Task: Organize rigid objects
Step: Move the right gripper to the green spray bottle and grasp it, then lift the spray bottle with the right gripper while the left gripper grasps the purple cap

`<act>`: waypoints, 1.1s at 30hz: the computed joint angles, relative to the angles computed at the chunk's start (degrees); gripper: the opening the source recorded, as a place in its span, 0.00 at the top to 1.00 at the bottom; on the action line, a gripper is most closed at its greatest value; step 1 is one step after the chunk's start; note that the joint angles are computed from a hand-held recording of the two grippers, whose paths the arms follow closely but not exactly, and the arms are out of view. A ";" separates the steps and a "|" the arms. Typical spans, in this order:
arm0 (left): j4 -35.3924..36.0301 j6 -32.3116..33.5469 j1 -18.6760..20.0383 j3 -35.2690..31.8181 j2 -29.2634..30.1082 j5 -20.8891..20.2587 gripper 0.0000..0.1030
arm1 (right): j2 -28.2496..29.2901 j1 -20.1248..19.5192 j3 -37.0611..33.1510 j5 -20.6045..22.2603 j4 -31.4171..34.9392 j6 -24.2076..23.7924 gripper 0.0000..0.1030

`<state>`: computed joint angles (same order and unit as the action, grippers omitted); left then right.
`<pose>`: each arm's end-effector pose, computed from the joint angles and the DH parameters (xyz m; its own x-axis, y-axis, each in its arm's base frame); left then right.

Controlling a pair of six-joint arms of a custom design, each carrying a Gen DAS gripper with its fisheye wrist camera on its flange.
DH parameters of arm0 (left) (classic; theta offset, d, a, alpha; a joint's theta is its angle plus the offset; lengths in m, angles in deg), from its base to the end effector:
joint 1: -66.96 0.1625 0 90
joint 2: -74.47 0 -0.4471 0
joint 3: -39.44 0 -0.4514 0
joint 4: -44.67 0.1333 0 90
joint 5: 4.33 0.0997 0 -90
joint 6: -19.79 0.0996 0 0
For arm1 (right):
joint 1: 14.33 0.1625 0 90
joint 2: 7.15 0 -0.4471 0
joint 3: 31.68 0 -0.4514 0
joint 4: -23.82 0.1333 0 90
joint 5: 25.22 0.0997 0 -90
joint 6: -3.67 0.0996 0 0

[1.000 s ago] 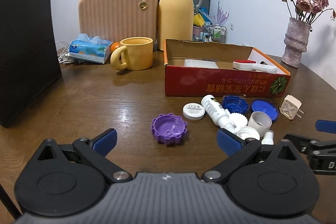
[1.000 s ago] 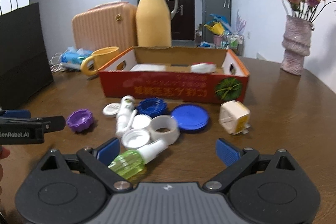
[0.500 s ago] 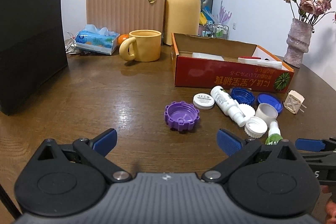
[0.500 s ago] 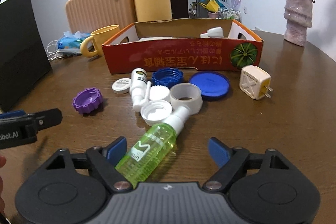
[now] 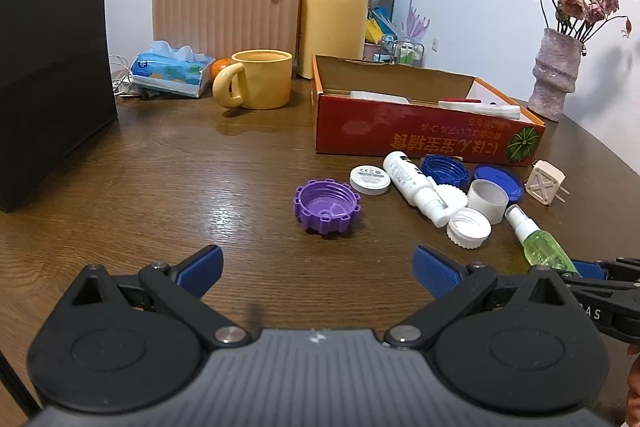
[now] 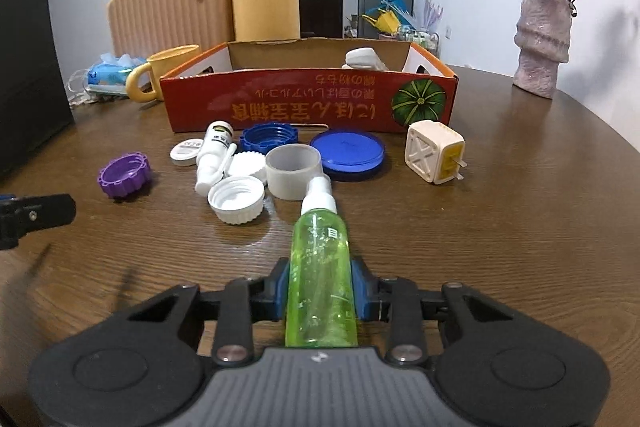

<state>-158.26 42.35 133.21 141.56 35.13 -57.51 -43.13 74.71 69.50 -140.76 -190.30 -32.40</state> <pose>-0.0962 -0.6977 0.0700 -0.7488 0.1338 -0.6492 0.5905 0.5795 -0.5616 0.0790 -0.6810 0.0544 -0.7293 0.0067 0.6842 -0.5205 0.6435 -0.5612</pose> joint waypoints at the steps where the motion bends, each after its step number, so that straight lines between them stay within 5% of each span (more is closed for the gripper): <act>1: -0.05 0.02 -0.02 -0.01 0.05 -0.08 0.00 | -0.13 -0.16 0.18 0.46 -0.13 -0.26 0.70; 19: 1.36 0.99 -0.34 -2.47 1.75 0.72 0.00 | -2.41 -1.82 2.02 6.99 -2.04 0.95 0.71; 33: 5.52 1.54 0.33 -10.63 5.99 3.44 0.03 | -2.51 -2.06 -0.24 8.16 -2.89 0.29 0.71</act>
